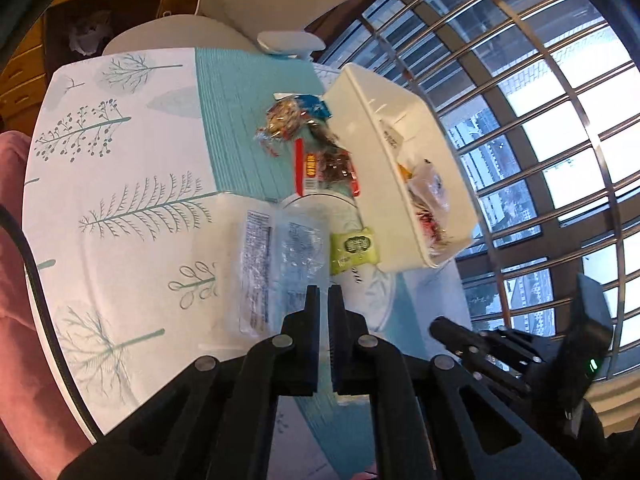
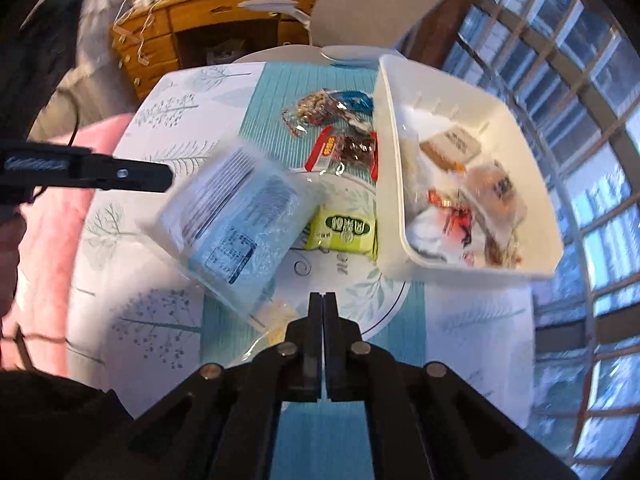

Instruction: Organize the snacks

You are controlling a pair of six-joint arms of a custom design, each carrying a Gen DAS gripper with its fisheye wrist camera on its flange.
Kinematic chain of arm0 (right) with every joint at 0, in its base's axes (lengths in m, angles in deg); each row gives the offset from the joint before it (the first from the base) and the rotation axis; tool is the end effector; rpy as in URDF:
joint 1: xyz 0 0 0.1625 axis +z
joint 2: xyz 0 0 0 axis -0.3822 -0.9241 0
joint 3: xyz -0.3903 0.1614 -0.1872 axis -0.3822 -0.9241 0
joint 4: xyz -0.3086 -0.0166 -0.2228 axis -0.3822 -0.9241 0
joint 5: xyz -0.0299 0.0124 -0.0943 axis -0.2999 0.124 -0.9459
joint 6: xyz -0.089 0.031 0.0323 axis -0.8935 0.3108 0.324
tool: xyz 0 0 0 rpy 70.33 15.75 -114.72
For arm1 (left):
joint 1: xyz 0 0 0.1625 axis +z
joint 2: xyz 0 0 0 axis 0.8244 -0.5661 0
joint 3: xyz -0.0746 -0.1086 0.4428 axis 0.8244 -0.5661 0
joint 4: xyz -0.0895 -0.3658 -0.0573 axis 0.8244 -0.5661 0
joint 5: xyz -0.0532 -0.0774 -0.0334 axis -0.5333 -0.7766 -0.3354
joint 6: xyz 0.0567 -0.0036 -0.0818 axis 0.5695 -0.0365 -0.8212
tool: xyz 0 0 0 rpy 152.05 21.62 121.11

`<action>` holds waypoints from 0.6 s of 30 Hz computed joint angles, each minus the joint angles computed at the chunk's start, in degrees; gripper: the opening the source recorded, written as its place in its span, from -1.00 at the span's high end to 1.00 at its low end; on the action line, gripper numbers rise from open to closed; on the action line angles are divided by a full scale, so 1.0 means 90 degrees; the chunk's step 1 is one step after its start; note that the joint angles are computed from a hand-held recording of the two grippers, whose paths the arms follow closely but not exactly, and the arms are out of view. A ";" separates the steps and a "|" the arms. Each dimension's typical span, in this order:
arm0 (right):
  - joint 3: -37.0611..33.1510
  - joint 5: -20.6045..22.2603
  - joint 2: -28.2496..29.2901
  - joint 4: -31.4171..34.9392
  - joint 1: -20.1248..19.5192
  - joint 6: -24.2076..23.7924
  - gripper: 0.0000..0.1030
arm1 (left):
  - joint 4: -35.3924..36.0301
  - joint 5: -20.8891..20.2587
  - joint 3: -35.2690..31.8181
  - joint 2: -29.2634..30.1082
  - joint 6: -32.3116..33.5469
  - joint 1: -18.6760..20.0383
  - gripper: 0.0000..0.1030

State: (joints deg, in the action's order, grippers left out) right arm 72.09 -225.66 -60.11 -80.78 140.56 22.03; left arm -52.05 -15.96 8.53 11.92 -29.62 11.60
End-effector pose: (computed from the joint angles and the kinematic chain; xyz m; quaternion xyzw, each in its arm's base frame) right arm 0.3794 -0.5868 0.0900 0.1792 -0.8928 0.1053 0.3996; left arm -0.1080 -0.6578 0.3178 0.0486 0.9866 -0.1364 0.0749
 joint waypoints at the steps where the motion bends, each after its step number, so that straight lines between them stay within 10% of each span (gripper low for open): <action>1: 0.0041 0.0136 -0.0070 0.0059 -0.0046 0.0248 1.00 | 0.0002 0.0027 0.0035 -0.0025 -0.0010 -0.0027 0.97; 9: 0.0313 0.0900 -0.0470 0.0417 -0.0401 0.1884 0.98 | 0.0593 0.0379 0.0006 0.0006 -0.0430 -0.0133 0.85; 18: 0.0560 0.1890 -0.0624 0.0386 -0.0785 0.2857 0.32 | 0.1438 0.0842 -0.0607 0.0481 -0.0717 -0.0180 -0.11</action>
State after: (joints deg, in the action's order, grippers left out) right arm 77.13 -208.65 -65.73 -77.31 133.49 47.75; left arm -39.10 -8.38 3.07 16.25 -36.08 9.98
